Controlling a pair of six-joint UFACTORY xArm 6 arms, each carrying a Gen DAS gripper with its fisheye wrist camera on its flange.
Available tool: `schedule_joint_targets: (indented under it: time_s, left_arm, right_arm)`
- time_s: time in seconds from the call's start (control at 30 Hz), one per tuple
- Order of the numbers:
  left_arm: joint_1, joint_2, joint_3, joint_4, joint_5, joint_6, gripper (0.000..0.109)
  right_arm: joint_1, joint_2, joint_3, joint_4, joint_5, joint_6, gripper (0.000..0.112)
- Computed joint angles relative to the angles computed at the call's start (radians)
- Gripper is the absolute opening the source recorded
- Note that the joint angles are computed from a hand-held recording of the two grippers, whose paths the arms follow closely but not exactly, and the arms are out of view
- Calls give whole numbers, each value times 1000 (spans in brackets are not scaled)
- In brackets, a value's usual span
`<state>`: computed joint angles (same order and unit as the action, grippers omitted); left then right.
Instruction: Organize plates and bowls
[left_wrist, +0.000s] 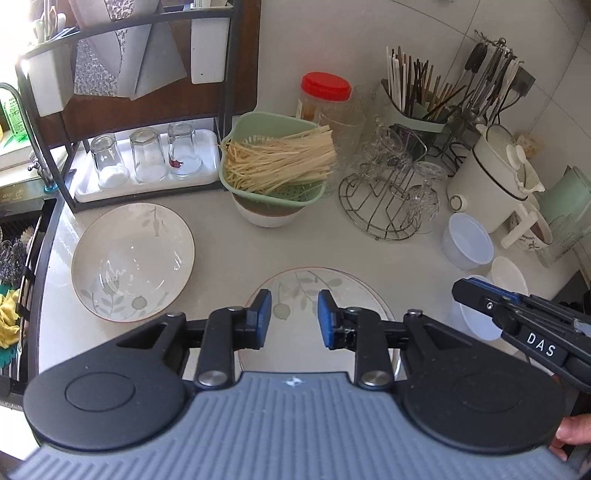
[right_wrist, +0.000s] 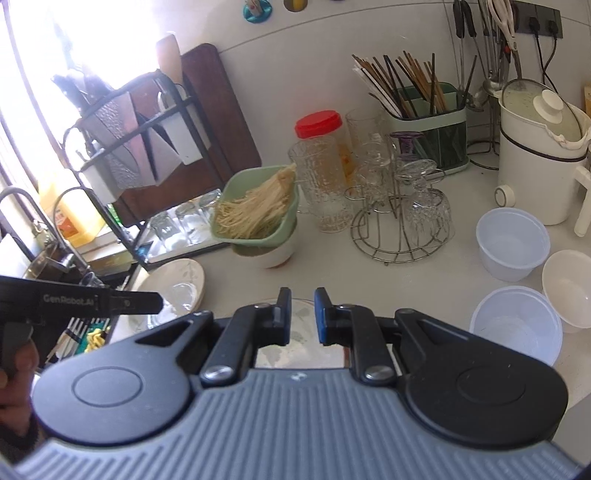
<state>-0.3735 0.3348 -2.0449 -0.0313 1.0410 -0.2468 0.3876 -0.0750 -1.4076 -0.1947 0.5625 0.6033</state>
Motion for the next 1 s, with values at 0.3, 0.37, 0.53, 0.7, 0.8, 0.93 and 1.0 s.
schedule_joint_targets:
  time_s: [0.3, 0.37, 0.53, 0.7, 0.8, 0.93, 1.0]
  left_arm:
    - [-30, -38, 10, 26, 6, -41, 42]
    - [-41, -48, 19, 36, -4, -53, 43]
    - [-63, -60, 26, 73, -7, -94, 45]
    - [-78, -76, 42, 94, -10, -128, 48]
    - [-86, -91, 64, 103, -15, -144, 49]
    - [-93, -110, 90, 114, -18, -157, 50]
    - [-93, -117, 99, 121, -17, -168, 50]
  right_arm:
    - [8, -28, -1, 9, -23, -37, 17]
    - [6, -35, 3, 11, -22, -33, 17]
    - [2, -63, 30, 13, -29, -44, 17]
    - [-3, -92, 58, 32, -32, -75, 17]
    - [-5, -110, 75, 52, -32, -97, 17]
    - [-5, -128, 91, 70, -31, -128, 17]
    - [-3, -135, 98, 80, -31, -140, 17]
